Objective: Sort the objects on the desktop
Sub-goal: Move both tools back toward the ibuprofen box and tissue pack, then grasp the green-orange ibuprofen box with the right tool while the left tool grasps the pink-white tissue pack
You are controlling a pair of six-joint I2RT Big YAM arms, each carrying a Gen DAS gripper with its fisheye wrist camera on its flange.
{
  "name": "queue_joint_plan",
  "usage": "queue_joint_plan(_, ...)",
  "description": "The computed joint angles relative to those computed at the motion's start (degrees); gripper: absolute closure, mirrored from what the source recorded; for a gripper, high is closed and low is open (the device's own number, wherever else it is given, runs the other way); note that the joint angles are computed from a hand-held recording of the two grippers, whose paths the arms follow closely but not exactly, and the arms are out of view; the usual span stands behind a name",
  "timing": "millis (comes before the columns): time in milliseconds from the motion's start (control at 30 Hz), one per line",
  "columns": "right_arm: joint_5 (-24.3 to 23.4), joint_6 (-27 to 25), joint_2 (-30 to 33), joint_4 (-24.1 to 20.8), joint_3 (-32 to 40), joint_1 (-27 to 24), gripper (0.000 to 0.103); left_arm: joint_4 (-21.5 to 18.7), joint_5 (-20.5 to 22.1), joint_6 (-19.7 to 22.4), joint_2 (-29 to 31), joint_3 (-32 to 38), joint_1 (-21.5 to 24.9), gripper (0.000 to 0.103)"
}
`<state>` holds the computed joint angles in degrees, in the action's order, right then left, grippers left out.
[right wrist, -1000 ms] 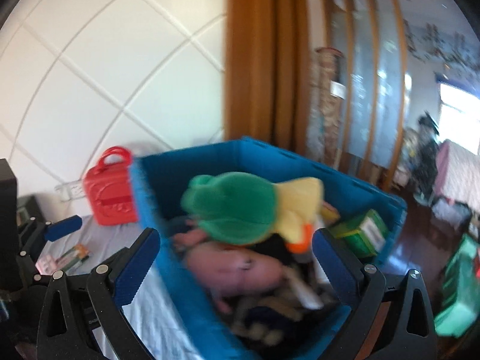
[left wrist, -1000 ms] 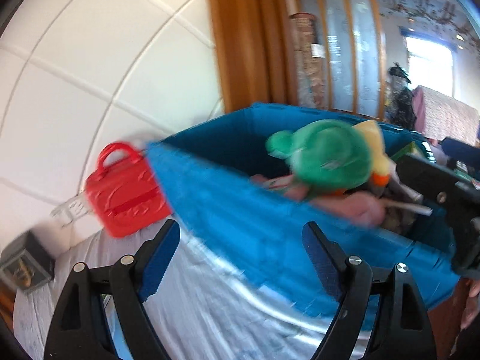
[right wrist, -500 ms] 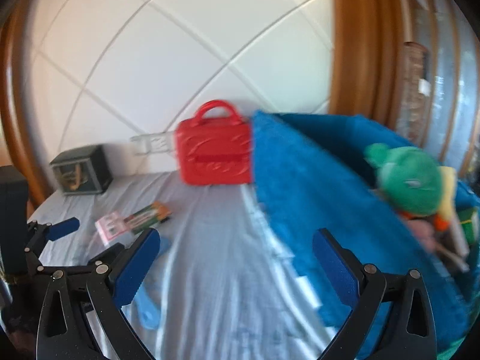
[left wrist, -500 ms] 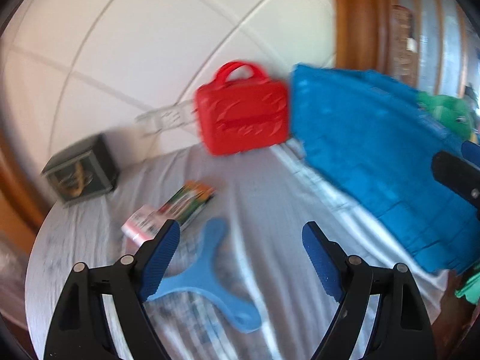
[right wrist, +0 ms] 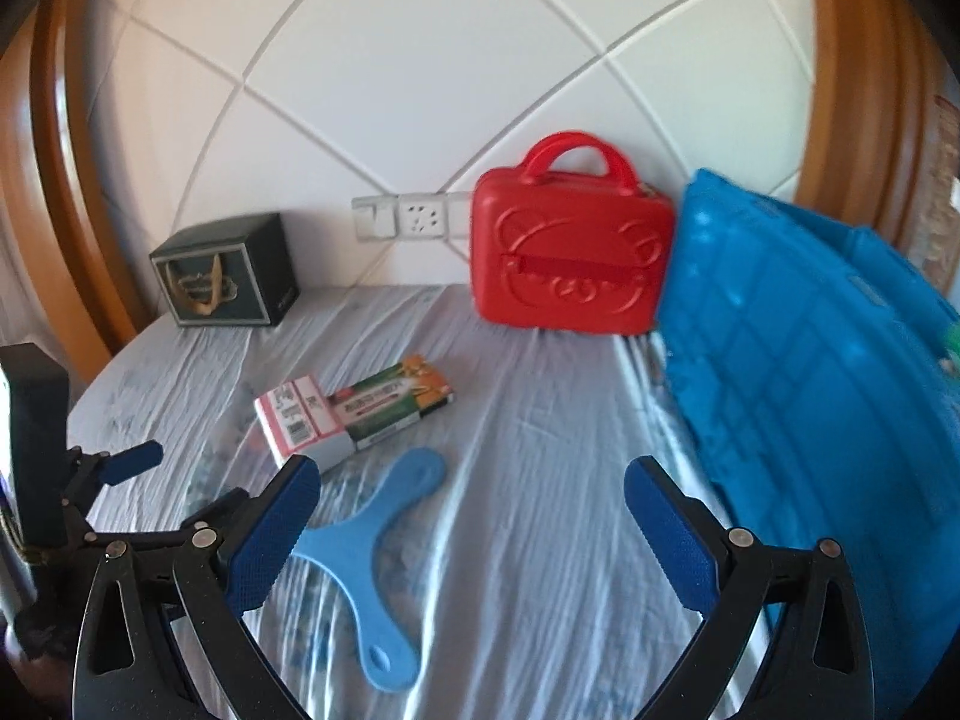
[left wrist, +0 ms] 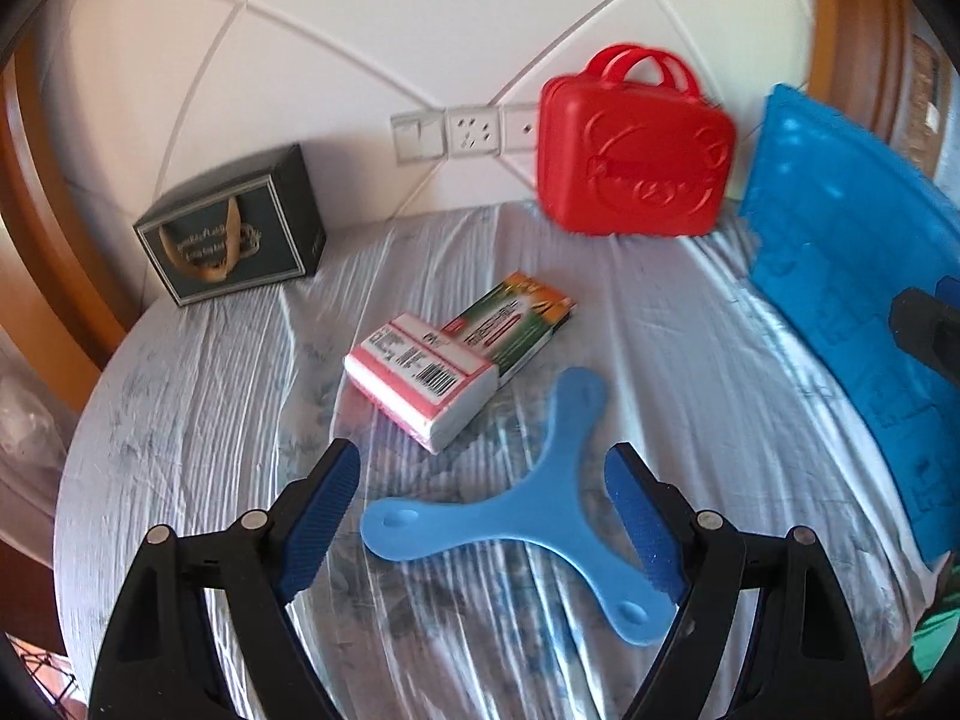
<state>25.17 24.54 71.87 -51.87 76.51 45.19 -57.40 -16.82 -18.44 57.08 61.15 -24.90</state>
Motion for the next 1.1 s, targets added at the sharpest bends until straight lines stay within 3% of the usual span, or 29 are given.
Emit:
queue_joint_plan(100,-2.81,-1.69,4.4,1.18,2.0,-2.37,0.0,2.13,2.67,1.28,3.42,-0.24,3.37,0.019)
queue_joint_plan(400,-8.57,-3.63,19.72,1.07,9.54,-8.7,0.0,8.39,11.18,4.01,21.51,1.84,11.71,0.019)
queue_joint_plan(533,-9.95,-4.43,25.53,0.4,13.12,-9.91,0.0,10.52,10.28,5.51,25.39,1.81,13.78,0.019)
queue_joint_plan(600,-10.6,-4.8,28.1,0.24,14.93,-9.94,0.0,11.72,11.27,6.61,25.29,0.78,16.19,0.017)
queue_joint_plan(767,-13.37,-5.12,32.76,0.43,18.33,-8.63,0.0,10.32,3.17,6.89,23.66,-0.68,21.04,0.017)
queue_joint_plan(967,-17.29,-5.02,38.2,-0.21,22.59,-6.66,0.0,10.03,7.2,5.77,16.75,-1.69,22.63,0.017)
queue_joint_plan(1100,-19.97,-4.66,41.75,-0.94,25.08,-6.44,0.0,10.04,10.52,3.87,19.42,1.38,21.1,0.018)
